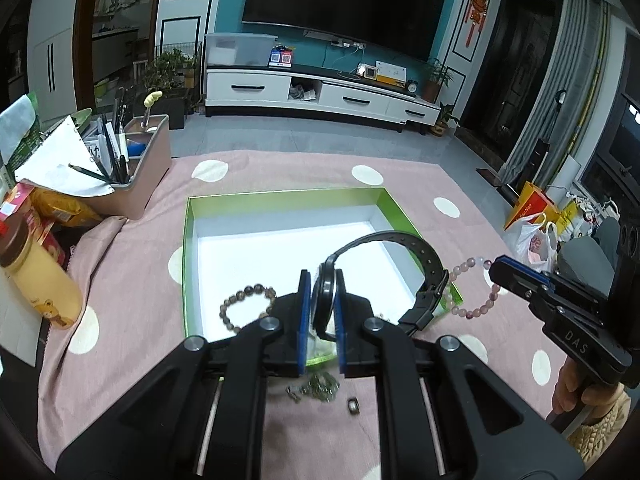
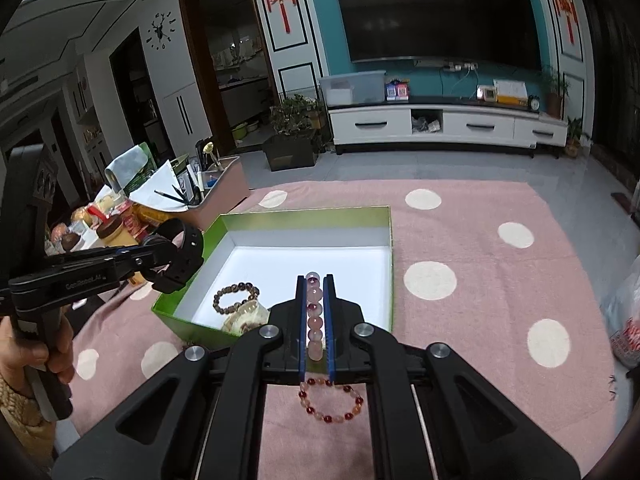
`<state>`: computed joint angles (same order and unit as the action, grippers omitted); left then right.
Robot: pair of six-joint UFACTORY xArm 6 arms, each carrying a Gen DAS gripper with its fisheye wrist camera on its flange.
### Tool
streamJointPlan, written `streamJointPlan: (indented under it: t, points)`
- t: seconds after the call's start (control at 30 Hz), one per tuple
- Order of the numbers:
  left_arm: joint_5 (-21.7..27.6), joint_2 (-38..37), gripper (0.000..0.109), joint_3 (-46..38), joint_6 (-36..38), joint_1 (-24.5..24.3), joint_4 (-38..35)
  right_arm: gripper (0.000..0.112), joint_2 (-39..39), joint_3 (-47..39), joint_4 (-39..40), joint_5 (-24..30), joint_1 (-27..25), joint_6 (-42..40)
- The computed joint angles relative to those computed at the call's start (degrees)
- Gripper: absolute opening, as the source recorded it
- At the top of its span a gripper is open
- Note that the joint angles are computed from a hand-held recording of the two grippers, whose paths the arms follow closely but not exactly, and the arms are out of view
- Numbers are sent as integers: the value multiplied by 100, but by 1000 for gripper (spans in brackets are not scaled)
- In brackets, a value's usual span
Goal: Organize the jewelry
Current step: 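Carry the smartwatch over the green box with the left tool while the right tool carries the bracelet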
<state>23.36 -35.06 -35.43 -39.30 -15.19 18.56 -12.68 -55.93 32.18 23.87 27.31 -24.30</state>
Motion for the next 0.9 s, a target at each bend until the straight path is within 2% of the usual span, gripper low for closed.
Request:
streamJointPlan:
  t: [0.17, 0.47, 0.67, 0.9]
  points:
    - [-186, 597, 10, -281, 301, 220, -362, 7, 551, -498, 290, 197, -60, -97]
    - [-302, 1628, 10, -767, 765, 450, -988, 7, 1294, -1019, -121, 229, 22, 321]
    - [-99, 2138, 10, -1138, 849, 540, -1126, 7, 1689, -1248, -389, 330, 36, 627]
    - [189, 2506, 10, -1463, 716, 551, -944, 7, 1968, -1430, -780, 294, 80, 952]
